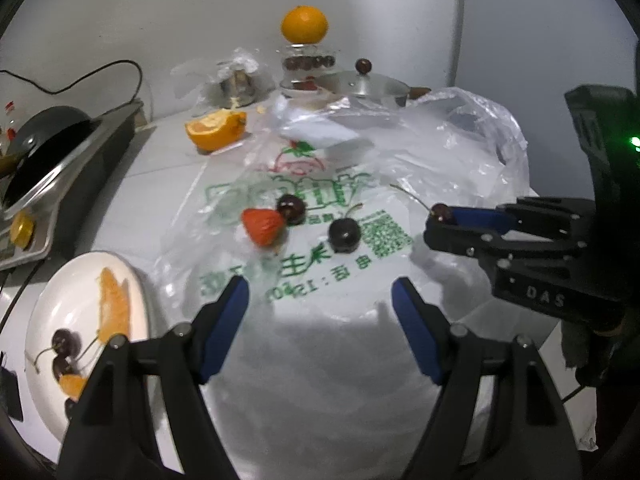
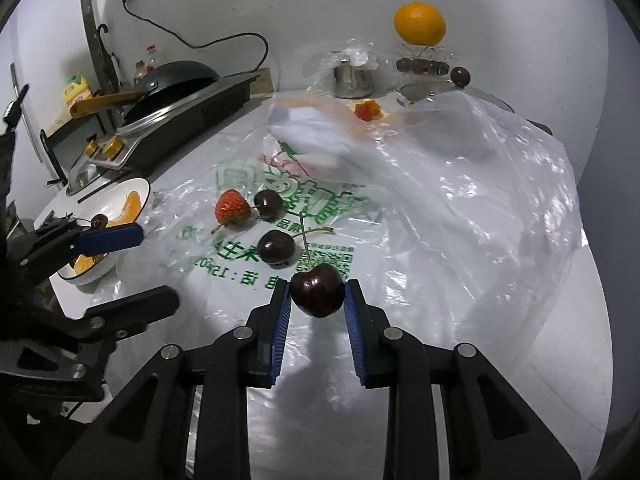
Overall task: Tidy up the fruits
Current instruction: 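Lift the cherry with the right gripper while the left grasps another dark cherry, then carry both held cherries from the bag over the white plate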
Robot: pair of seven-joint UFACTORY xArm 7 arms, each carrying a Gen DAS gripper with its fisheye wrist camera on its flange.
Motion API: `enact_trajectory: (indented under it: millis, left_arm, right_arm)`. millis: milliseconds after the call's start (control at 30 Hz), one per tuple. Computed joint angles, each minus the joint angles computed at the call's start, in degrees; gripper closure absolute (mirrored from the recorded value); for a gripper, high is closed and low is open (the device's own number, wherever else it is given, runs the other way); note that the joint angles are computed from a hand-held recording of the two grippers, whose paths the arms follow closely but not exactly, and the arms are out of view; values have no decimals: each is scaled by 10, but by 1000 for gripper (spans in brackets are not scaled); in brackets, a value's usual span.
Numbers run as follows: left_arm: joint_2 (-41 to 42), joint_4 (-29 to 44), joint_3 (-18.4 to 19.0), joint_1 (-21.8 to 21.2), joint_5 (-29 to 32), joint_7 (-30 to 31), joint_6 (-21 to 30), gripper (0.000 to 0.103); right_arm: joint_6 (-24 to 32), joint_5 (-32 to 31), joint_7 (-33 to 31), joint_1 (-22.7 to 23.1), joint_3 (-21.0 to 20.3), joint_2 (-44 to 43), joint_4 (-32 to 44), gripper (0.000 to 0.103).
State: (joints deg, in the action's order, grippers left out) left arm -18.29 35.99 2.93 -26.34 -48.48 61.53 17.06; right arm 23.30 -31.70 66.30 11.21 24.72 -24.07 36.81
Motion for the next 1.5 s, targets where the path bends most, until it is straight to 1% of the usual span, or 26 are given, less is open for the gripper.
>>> enact_trajectory:
  millis: [167, 333, 567, 600, 633, 733, 833, 900, 967, 1000, 1067, 1100, 1233, 1367, 1500]
  left_arm:
    - [34, 24, -22, -1, 17, -18, -12, 28]
    - [67, 47, -41, 4, 29, -36, -21, 28]
    - [102, 72, -64, 18, 38, -56, -21, 29]
    - [109, 77, -68, 20, 42, -59, -21, 30]
    - [113, 80, -72, 23, 49, -64, -20, 36]
    - [130, 93, -82, 30, 59, -74, -22, 39]
    - [149, 107, -94, 40, 81, -95, -19, 47]
    - [162, 116, -101, 46, 98, -111, -18, 49]
    - [169, 121, -108, 51, 105, -118, -18, 55]
    - [173, 123, -110, 54, 113, -125, -18, 55]
    - [180, 128, -115, 59, 125, -137, -18, 61]
    - [182, 128, -117, 61, 132, -144, -21, 62]
    - [187, 133, -122, 69, 127, -141, -24, 74]
    - [179, 129, -124, 73, 104, -117, -14, 74]
    - [153, 115, -116, 67, 62, -75, 0, 74]
  right_arm:
    - [-29, 0, -3, -10, -10, -13, -23, 74]
    - [-51, 8, -32, -20, -19, -15, -37, 74]
    - [-75, 25, -79, -31, -26, -7, -43, 74]
    - [-79, 26, -84, -34, -26, -6, -43, 74]
    - [-82, 27, -89, -36, -26, -6, -43, 74]
    - [-95, 34, -100, -43, -27, -4, -46, 74]
    - [-107, 44, -113, -47, -30, -1, -50, 74]
    - [-114, 50, -122, -49, -32, 1, -52, 74]
    - [-119, 56, -130, -51, -32, 1, -54, 74]
    - [-121, 59, -133, -52, -31, 1, -54, 74]
    - [-125, 63, -138, -56, -29, 4, -53, 74]
    - [-126, 65, -140, -58, -28, 5, -53, 74]
    - [-125, 69, -144, -63, -21, 5, -51, 74]
    - [-115, 69, -140, -66, -12, 0, -49, 74]
    - [-100, 65, -130, -66, -2, -8, -43, 74]
